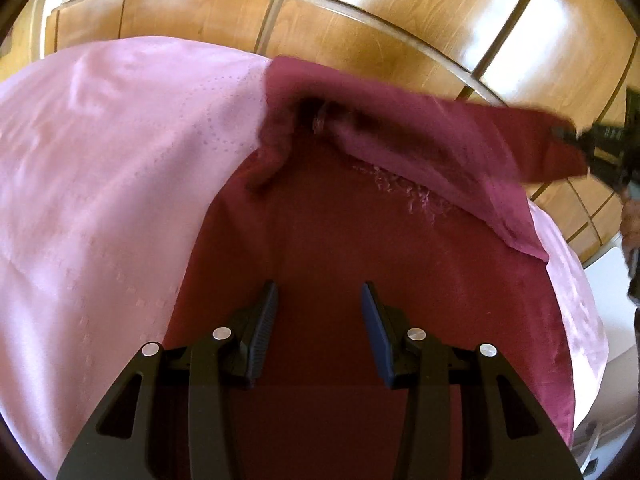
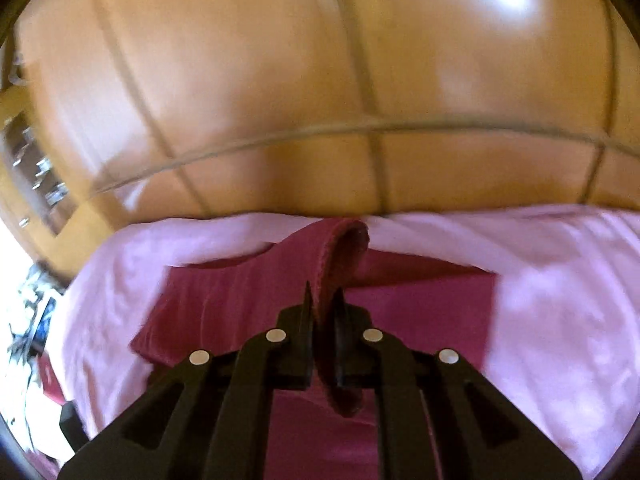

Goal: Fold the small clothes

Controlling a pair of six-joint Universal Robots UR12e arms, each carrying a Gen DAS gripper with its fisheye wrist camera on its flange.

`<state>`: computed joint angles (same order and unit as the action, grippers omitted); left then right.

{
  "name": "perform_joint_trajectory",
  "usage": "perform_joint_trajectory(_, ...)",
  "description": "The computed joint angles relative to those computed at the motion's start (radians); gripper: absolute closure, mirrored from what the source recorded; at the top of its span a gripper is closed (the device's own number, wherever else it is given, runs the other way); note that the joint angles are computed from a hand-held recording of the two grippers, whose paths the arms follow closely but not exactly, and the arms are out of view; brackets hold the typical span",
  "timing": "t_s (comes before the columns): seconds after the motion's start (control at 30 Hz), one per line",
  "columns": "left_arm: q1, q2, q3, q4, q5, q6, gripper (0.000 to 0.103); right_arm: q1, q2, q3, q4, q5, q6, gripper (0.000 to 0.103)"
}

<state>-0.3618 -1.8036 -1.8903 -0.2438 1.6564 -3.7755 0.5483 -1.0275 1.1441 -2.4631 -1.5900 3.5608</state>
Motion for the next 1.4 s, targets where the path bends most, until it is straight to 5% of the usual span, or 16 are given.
perform_joint_trajectory(0.23, 0.002, 0.004, 0.015, -0.048, 0.003, 0.0, 0.061, -0.048, -0.011, 0.084, 0.102, -0.007, 0.118, 0.094)
perform_joint_trajectory(0.27, 0.002, 0.006, 0.023, -0.07, 0.007, -0.002, 0.061, -0.05, -0.012, 0.093, 0.101, -0.008, 0.128, 0.089)
perform_joint_trajectory(0.33, 0.002, 0.015, 0.033, -0.1, 0.008, -0.009, 0.061, -0.05, -0.02, 0.113, 0.079, -0.022, 0.159, 0.051)
perform_joint_trajectory(0.5, 0.007, 0.025, 0.05, -0.042, 0.052, 0.024, 0.061, -0.033, -0.051, 0.145, -0.003, -0.103, 0.121, 0.042)
perform_joint_trajectory(0.6, 0.016, -0.001, 0.106, -0.022, 0.079, 0.054, 0.061, -0.018, -0.043, 0.132, -0.054, -0.084, 0.066, 0.04)
perform_joint_trajectory(0.8, 0.037, -0.074, 0.217, -0.025, 0.062, 0.086, 0.061, 0.017, 0.03, 0.042, -0.012, -0.086, -0.051, 0.038)
perform_joint_trajectory(0.93, 0.048, -0.133, 0.298, -0.071, 0.028, 0.126, 0.061, 0.024, 0.059, 0.033, 0.019, -0.17, -0.066, 0.038)
perform_joint_trajectory(1.1, 0.071, -0.2, 0.378, -0.158, -0.016, 0.147, 0.061, 0.037, 0.049, 0.11, -0.105, -0.234, -0.118, 0.037)
perform_joint_trajectory(1.23, 0.076, -0.247, 0.428, -0.255, 0.068, 0.187, 0.061, 0.041, 0.059, 0.102, -0.107, -0.248, -0.121, 0.035)
perform_joint_trajectory(1.4, 0.079, -0.268, 0.423, -0.216, 0.115, 0.228, 0.062, 0.038, 0.06, 0.095, -0.097, -0.246, -0.129, 0.033)
